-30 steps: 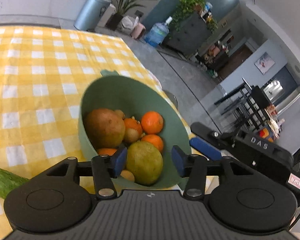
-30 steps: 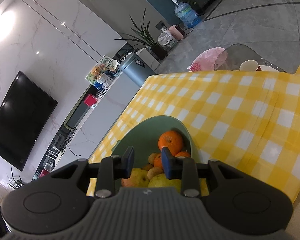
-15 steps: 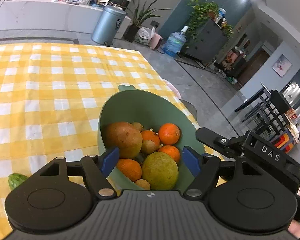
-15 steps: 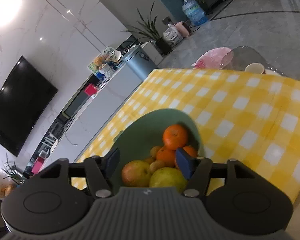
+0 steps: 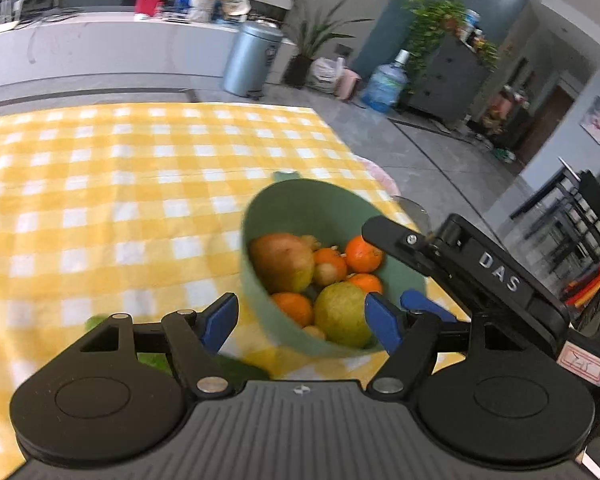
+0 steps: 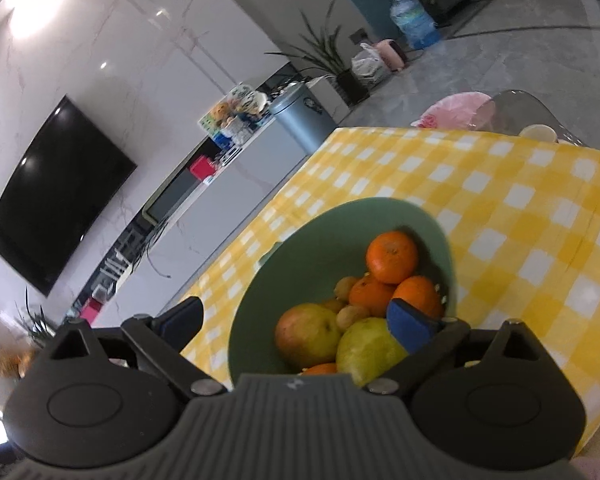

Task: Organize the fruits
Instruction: 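Lower both kiwis into the colander and open both tools, then move both open tools back over the cucumber and red tomato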

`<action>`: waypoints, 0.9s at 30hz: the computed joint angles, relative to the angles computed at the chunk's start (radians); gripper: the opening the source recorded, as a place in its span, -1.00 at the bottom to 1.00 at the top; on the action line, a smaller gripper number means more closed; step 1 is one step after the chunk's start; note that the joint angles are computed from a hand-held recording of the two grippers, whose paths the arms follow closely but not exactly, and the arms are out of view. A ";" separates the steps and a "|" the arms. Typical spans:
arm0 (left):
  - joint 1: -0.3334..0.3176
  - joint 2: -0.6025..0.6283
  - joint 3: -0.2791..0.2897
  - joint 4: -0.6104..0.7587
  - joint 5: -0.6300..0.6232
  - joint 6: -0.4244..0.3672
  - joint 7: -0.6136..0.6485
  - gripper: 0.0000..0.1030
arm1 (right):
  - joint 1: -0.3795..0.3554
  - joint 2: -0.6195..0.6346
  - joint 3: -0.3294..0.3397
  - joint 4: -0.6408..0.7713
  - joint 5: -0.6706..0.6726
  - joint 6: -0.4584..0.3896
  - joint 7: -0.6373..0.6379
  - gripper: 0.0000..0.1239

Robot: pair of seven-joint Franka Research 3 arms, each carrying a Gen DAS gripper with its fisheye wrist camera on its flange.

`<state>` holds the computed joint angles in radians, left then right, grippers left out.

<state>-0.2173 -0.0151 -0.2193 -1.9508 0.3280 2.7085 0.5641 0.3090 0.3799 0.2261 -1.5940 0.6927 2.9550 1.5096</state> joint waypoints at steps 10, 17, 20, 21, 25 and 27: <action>0.037 -0.177 -0.018 -0.121 0.126 -0.158 -0.201 0.64 | -0.034 0.009 0.116 0.012 0.150 0.051 -0.235 0.03; 0.084 -0.296 -0.013 -0.227 0.119 -0.278 -0.325 0.64 | -0.117 0.053 0.181 0.121 0.343 -0.359 -0.410 -0.31; 0.082 -0.340 0.028 -0.294 0.043 -0.274 -0.289 0.64 | -0.073 0.101 0.119 0.213 0.227 -0.610 -0.278 -0.31; 0.078 -0.345 0.043 -0.310 0.017 -0.264 -0.250 0.64 | -0.038 0.103 0.087 0.223 0.169 -0.624 -0.249 -0.32; 0.088 -0.366 0.063 -0.372 -0.059 -0.238 -0.184 0.64 | 0.080 0.114 -0.019 0.284 -0.084 -0.704 -0.170 -0.32; 0.097 -0.382 0.066 -0.403 -0.084 -0.212 -0.185 0.64 | 0.099 0.125 -0.032 0.307 -0.132 -0.754 -0.149 -0.39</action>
